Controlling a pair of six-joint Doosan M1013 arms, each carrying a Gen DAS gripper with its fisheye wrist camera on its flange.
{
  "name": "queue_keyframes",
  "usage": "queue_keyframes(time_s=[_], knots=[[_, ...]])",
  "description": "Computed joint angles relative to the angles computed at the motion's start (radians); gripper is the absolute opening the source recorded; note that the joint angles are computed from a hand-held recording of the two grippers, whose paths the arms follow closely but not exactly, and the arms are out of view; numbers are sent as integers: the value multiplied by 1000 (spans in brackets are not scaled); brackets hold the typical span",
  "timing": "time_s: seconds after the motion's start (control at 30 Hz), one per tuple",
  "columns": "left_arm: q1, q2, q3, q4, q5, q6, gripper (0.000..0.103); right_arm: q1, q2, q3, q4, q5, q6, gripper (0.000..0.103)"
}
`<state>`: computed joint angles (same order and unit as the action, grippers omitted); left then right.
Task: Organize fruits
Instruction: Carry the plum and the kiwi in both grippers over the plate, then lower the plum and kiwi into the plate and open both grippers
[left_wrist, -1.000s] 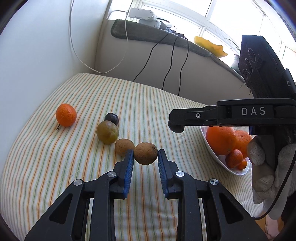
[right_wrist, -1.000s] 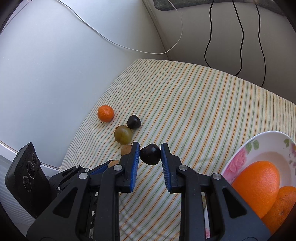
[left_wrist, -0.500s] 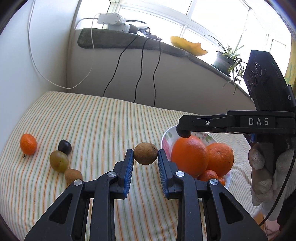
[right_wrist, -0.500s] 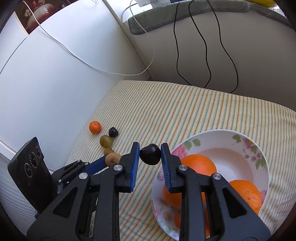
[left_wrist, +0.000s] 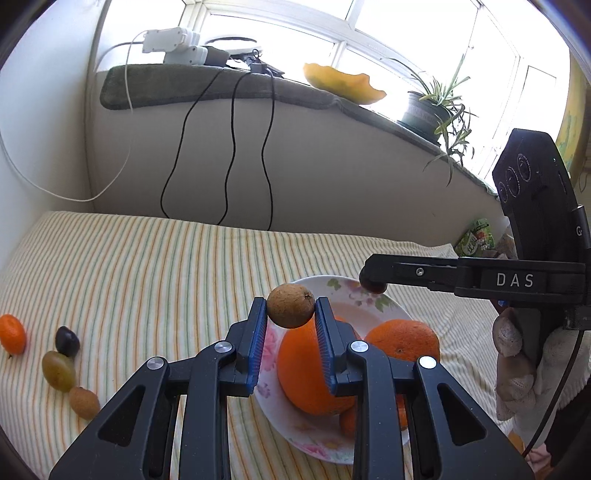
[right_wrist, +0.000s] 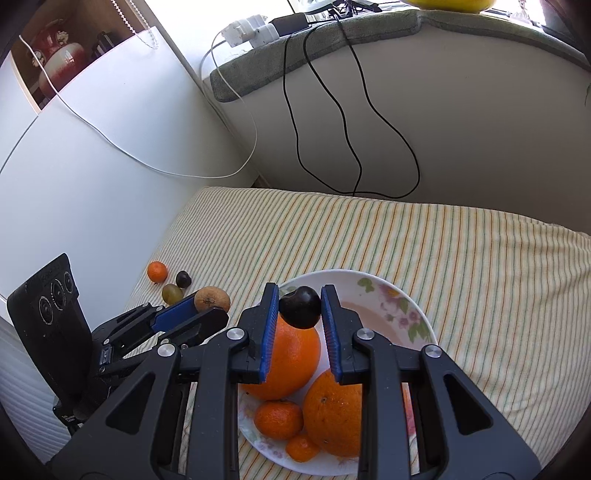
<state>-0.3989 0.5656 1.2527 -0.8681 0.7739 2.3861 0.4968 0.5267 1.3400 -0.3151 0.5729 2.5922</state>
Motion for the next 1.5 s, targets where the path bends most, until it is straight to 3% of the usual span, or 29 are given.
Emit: queue_keyframes(time_s=[0.47, 1.0, 1.17, 1.33, 1.4, 1.5], knots=[[-50, 40, -67, 55, 33, -36, 25, -29, -23, 65, 5, -22, 33, 25], [-55, 38, -64, 68, 34, -47, 25, -35, -25, 79, 26, -20, 33, 26], [-55, 35, -63, 69, 30, -50, 32, -34, -24, 78, 22, -14, 44, 26], [-52, 34, -61, 67, 32, -51, 32, -33, -27, 83, 15, -13, 60, 26], [-51, 32, -58, 64, 32, -48, 32, -32, -29, 86, 9, -15, 69, 29], [-49, 29, -54, 59, 33, -44, 32, -28, -33, 90, -21, -18, 100, 44]])
